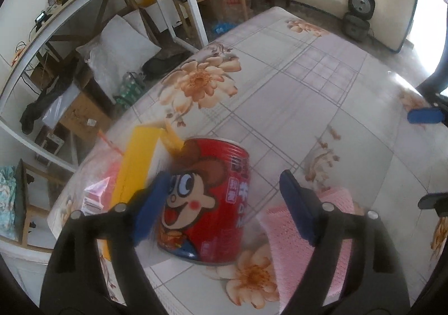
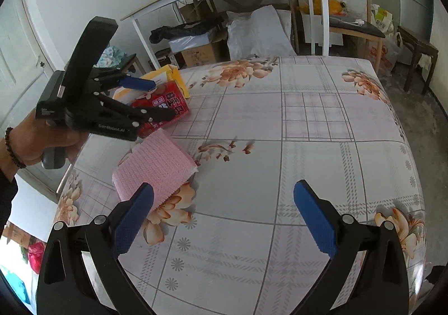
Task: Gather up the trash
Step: 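Grasp the red Drink Milk can with the left tool while the right tool grasps the pink sponge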
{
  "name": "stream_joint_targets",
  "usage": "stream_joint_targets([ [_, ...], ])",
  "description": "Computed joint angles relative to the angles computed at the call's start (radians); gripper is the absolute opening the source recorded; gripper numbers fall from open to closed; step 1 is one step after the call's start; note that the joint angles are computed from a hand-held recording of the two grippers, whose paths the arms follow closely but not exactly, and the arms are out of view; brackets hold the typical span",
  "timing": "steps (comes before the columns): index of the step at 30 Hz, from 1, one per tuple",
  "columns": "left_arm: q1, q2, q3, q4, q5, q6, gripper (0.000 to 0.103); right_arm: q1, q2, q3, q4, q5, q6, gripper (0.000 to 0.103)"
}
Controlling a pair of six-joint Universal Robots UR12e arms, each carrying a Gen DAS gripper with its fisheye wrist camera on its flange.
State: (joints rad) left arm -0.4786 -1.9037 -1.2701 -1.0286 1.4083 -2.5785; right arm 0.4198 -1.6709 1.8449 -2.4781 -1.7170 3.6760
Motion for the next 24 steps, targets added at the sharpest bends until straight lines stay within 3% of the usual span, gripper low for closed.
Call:
stream_joint_targets([
  [7, -0.017, -0.031, 0.041, -0.091, 0.060, 0.021, 0.075, -0.001, 0.003, 0.001, -0.005, 0.002, 0.003, 0.098],
  [8, -0.018, -0.033, 0.044, -0.103, 0.058, 0.020, 0.068, 0.000, 0.007, -0.001, -0.003, 0.005, 0.002, 0.098],
  [10, -0.013, -0.031, 0.041, -0.109, 0.023, 0.006, 0.064, 0.003, 0.013, -0.004, -0.005, 0.010, 0.002, 0.098],
  [16, -0.012, -0.029, 0.049, -0.139, 0.007, -0.005, 0.063, 0.029, 0.054, -0.028, -0.008, 0.056, 0.014, 0.098],
  [18, -0.012, -0.029, 0.050, -0.148, -0.002, -0.007, 0.063, 0.052, 0.073, -0.051, -0.006, 0.030, -0.028, 0.098],
  [21, -0.014, -0.029, 0.050, -0.150, 0.000, -0.005, 0.063, 0.089, 0.112, -0.104, 0.028, -0.034, -0.167, 0.098],
  [24, -0.013, -0.030, 0.052, -0.153, -0.006, -0.012, 0.063, 0.089, 0.136, -0.123, 0.043, -0.004, -0.212, 0.098],
])
